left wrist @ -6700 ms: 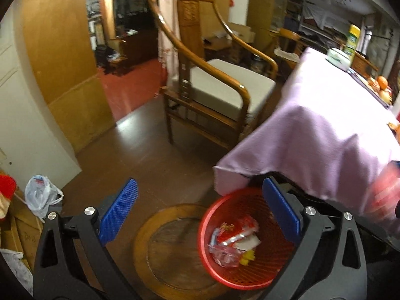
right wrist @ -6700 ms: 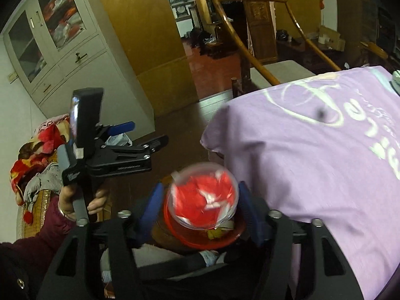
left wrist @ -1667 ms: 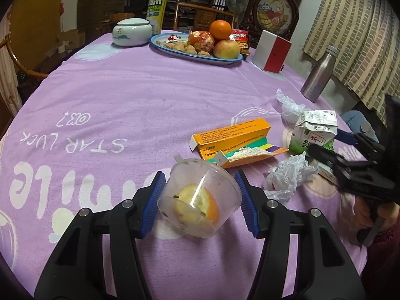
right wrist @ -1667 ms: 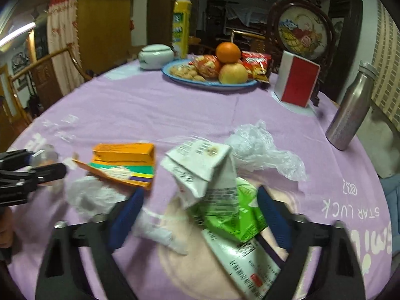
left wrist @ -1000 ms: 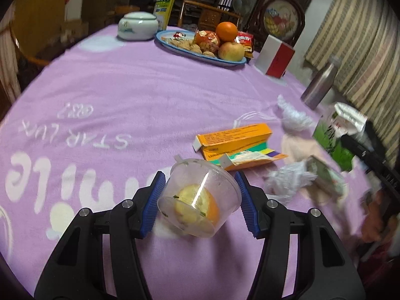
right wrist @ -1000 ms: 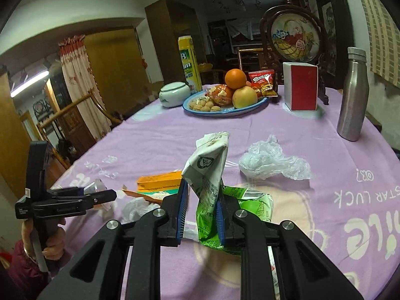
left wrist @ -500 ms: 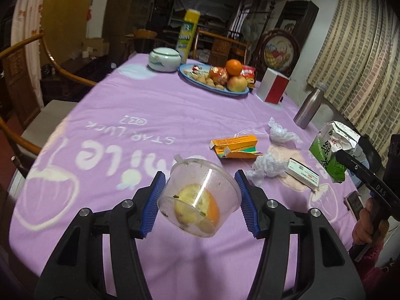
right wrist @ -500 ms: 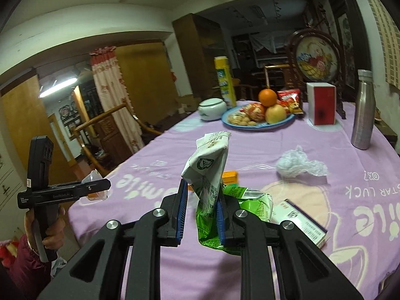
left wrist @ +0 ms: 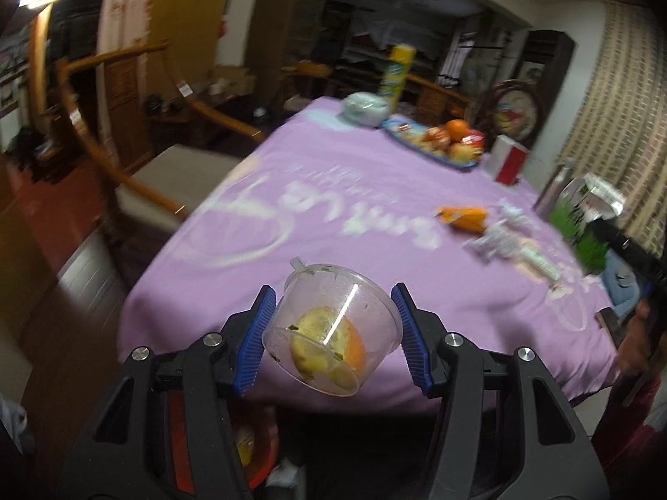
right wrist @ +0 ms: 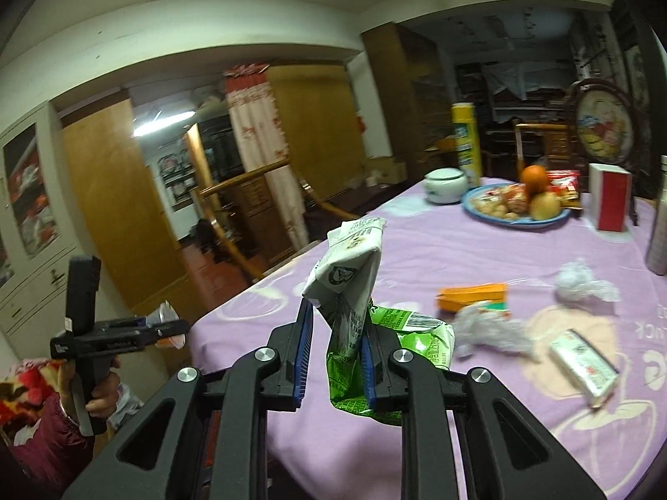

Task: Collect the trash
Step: 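Carry the lemon cup and carton to the wastebasket and open the left tool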

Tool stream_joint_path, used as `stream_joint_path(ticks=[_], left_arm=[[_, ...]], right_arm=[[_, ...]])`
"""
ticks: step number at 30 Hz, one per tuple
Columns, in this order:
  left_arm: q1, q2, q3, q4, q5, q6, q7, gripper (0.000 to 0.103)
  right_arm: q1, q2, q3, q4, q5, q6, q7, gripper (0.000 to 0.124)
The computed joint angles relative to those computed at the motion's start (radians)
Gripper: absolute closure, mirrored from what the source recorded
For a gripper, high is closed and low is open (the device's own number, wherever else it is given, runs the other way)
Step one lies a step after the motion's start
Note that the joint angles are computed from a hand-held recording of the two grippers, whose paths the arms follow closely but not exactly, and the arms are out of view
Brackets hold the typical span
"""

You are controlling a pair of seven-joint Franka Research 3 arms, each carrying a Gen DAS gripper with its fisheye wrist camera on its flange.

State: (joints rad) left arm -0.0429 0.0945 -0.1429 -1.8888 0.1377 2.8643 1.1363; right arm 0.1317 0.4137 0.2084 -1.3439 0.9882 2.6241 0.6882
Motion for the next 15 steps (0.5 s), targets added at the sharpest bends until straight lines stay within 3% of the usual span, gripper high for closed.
stream_joint_path(ticks=[5, 7, 9, 12, 15], left_arm=[[0.027, -0.076, 0.03, -0.16, 0.004, -0.034, -0.04, 0.046], [0.039, -0.077, 0.041, -0.186, 0.048, -0.052, -0.085, 0.039], [0.049, -0.077, 0.053, -0.199, 0.156, -0.057, -0.202, 0.021], [0.065, -0.097, 0.061, -0.229, 0.261, -0.025, -0.293, 0.009], [0.088, -0.123, 0.062, -0.249, 0.431, -0.014, -0.433, 0.007]], right_arm=[[0.045, 0.018, 0.002, 0.027, -0.07, -0.06, 0.051, 0.103], [0.066, 0.025, -0.001, 0.038, -0.108, -0.084, 0.077, 0.103], [0.081, 0.024, -0.001, 0.039, -0.137, -0.096, 0.09, 0.103], [0.114, 0.034, 0.001, 0.055, -0.19, -0.125, 0.111, 0.103], [0.136, 0.062, 0.008, 0.1, -0.229, -0.175, 0.131, 0.103]])
